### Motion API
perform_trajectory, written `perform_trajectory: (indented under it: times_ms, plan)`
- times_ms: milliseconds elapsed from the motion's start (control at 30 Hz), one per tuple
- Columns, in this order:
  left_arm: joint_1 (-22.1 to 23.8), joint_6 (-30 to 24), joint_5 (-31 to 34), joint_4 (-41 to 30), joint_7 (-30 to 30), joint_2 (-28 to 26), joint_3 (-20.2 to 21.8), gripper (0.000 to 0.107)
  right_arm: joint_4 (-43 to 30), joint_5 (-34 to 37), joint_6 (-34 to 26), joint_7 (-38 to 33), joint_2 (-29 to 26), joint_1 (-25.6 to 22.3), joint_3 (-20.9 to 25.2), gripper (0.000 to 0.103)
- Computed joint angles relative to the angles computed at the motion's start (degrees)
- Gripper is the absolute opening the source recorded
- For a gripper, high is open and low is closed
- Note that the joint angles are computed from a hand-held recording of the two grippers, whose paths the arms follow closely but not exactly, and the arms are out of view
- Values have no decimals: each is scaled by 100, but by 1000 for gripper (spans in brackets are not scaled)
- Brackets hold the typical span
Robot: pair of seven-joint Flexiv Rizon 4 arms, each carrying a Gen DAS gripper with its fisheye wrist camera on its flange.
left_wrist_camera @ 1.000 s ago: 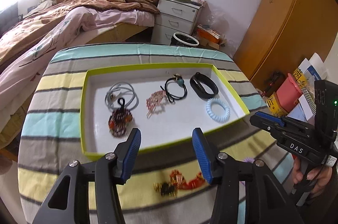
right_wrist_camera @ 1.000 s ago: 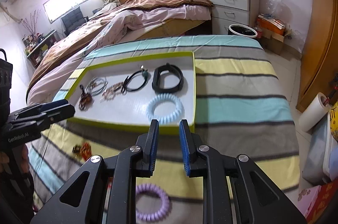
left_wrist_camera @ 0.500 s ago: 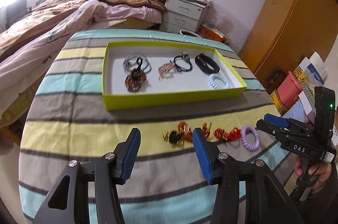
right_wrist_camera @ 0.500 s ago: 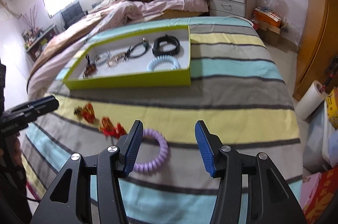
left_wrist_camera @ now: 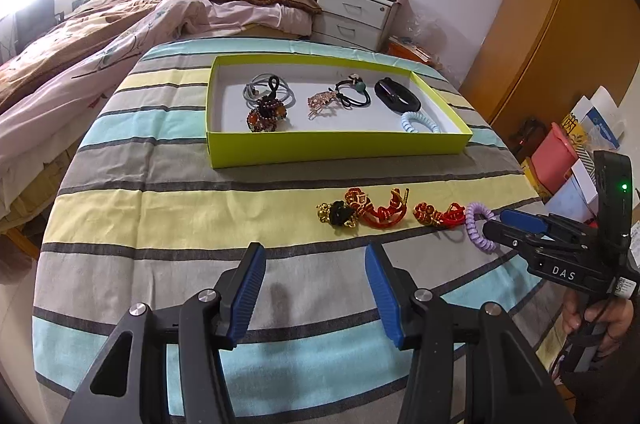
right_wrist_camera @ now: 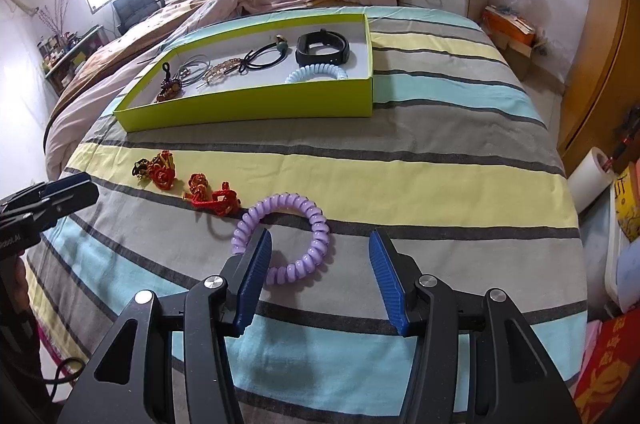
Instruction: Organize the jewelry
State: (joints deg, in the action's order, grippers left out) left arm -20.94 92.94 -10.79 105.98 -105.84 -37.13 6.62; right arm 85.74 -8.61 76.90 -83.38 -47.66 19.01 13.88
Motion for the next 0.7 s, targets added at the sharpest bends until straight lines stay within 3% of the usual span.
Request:
perform_trajectory:
  times_ms: [167,233,333,700]
  plan:
    - [98,4,28,-45,86,-31,-138,51,126,-186,135,222,51,269,-378,40]
    - [93,-59,20,-106,107,-60,-135,51,181,-301,198,326,66,371,-529,24]
    - [111,-147,13,-169,127,-103,-155,51,277,-492,273,480,99,475,-707,11]
    - [215,-415,81,-540,240,-309,-222,51,460,-539,661,845,174,337,-665,10]
